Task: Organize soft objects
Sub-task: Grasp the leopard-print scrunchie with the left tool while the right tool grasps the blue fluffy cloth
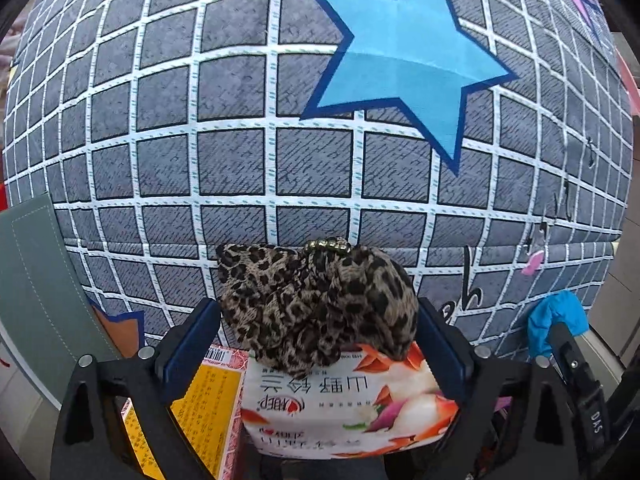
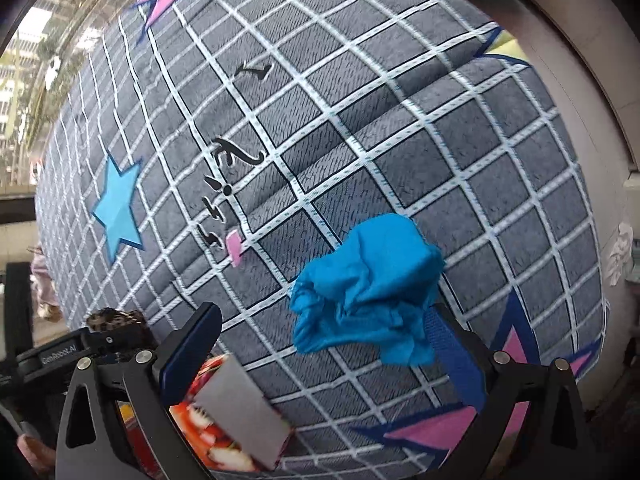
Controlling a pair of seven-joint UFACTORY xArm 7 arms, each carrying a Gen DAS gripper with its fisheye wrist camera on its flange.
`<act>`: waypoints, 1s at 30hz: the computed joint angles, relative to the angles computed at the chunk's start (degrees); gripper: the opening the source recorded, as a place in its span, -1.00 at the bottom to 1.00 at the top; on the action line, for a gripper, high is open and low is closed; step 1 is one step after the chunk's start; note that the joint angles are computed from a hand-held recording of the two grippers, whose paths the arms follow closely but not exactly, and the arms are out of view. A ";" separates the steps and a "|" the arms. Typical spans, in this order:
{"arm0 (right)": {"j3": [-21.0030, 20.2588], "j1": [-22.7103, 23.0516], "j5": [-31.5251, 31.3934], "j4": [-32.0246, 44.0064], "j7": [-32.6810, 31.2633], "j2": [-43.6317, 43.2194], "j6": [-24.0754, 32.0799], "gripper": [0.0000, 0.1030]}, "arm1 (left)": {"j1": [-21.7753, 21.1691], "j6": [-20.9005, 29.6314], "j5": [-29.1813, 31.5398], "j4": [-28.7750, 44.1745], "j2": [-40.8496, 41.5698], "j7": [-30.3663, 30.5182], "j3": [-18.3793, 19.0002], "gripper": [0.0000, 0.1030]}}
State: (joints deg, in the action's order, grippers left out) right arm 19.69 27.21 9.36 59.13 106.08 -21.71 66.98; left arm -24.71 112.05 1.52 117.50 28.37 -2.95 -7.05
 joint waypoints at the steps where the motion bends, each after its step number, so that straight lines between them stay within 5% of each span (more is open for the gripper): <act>1: -0.12 0.12 0.12 -0.09 -0.64 0.50 -0.05 0.98 | -0.16 0.10 -0.06 -0.18 0.26 -0.29 -0.04 0.86; 11: -0.65 1.23 2.35 -3.28 -2.31 0.62 -0.11 0.91 | -0.28 -6.76 -1.55 -8.76 -2.10 -2.79 -0.77 0.75; 15: -0.71 1.66 2.90 -3.71 -3.04 -0.11 1.69 0.57 | -1.00 -6.31 -0.88 -6.16 -0.53 -3.91 -0.93 0.41; 19: -0.21 1.97 1.94 -2.76 -4.70 -0.40 3.83 -0.11 | 0.34 -6.79 -1.10 -8.48 -2.94 -2.02 -0.71 0.02; 21: -0.27 1.71 1.81 -2.40 -5.14 -0.37 2.59 -0.12 | 1.02 -7.06 -1.24 -10.25 -4.95 -0.63 -0.82 -0.31; 23: -0.14 1.72 1.94 -2.80 -5.02 -1.29 2.33 -0.15 | 1.72 -7.71 -1.85 -11.52 -6.89 0.75 -1.02 -0.42; 30: 1.83 1.16 1.00 -1.55 -0.52 -4.33 1.63 -0.15 | 2.53 -13.35 -4.38 -15.29 -14.13 7.04 -2.51 -0.43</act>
